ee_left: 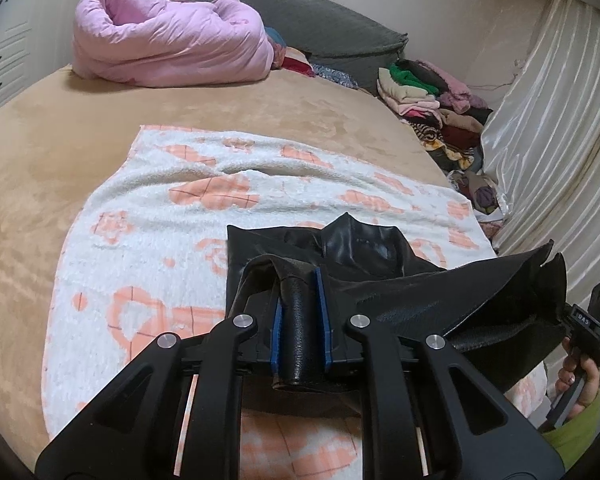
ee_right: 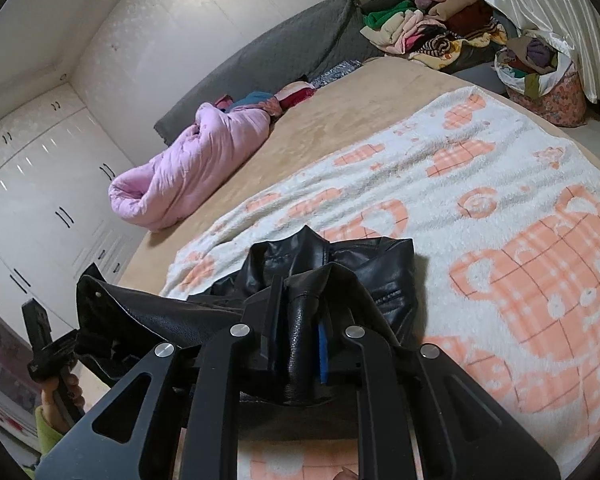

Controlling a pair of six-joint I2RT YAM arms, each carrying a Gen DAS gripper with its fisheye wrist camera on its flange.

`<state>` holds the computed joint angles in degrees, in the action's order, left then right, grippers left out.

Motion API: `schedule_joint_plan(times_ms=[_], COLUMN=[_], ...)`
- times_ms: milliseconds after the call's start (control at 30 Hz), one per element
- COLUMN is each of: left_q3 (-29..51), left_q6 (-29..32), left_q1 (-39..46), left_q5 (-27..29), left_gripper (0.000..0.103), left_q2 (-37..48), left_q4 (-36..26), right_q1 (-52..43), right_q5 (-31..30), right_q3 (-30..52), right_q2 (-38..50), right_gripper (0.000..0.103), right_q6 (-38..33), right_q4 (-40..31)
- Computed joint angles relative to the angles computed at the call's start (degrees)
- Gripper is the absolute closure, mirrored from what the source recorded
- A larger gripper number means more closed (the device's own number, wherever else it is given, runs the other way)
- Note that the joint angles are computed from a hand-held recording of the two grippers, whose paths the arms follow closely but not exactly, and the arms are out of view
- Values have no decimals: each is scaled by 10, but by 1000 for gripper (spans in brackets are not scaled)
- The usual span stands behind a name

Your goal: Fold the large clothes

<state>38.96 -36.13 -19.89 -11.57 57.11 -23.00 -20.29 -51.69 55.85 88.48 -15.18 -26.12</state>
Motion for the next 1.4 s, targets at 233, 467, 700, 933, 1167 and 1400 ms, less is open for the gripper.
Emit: schedule_joint_plan(times_ms=[233, 467, 700, 933, 1167, 1400], left_q3=[1, 2, 4, 6, -6, 7], left_q6=[16, 32, 42, 53, 73, 101], left_q1=[44, 79, 110, 114, 109, 118], left_q5=[34, 67, 105, 111, 48, 45], left_gripper=[95, 94, 88, 73, 50, 46], left_q2=[62, 144, 210, 224, 171, 283], left_q4=[47, 108, 162, 176, 168, 191], right_q1=[33, 73, 94, 87, 68, 139], right_q5=[49, 101, 123, 87, 103, 258], right_q3=[20, 49, 90, 132, 86, 21], right_q2=[49, 118, 189, 247, 212, 181], right_gripper=[90, 89, 86, 73, 30, 29], right_q6=[33, 58, 83, 106, 125, -3], right_q4=[48, 92, 99, 89, 178, 258])
